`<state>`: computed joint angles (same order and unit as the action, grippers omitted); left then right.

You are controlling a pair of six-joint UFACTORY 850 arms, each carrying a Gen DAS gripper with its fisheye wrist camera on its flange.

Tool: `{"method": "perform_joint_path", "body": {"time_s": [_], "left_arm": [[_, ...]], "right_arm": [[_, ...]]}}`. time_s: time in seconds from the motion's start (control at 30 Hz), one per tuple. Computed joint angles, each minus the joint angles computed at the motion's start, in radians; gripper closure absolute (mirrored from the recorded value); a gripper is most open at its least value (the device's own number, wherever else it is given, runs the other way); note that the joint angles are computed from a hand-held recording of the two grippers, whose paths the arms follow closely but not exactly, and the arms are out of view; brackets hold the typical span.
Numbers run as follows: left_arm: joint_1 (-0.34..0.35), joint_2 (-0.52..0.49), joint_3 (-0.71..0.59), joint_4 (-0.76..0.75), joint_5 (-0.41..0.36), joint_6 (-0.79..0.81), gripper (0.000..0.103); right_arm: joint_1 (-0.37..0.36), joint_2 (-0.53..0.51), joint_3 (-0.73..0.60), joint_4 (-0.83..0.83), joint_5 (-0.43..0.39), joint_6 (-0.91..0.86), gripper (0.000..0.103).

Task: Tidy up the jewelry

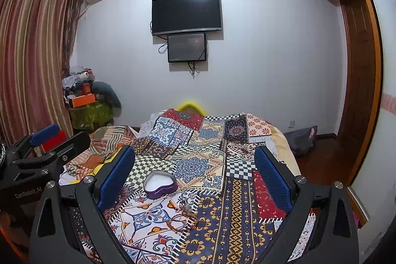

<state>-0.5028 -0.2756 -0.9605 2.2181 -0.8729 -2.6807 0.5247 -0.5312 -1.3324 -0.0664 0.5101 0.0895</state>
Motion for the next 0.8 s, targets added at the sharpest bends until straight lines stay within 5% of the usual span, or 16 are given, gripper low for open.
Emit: {"method": "perform_joint_path", "body": {"time_s": [0.8], "left_arm": [[0.0, 0.001, 0.004, -0.002, -0.008, -0.005, 0.0]], "right_arm": [[0.001, 0.005, -0.006, -0.003, -0.01, -0.001, 0.007]]}}
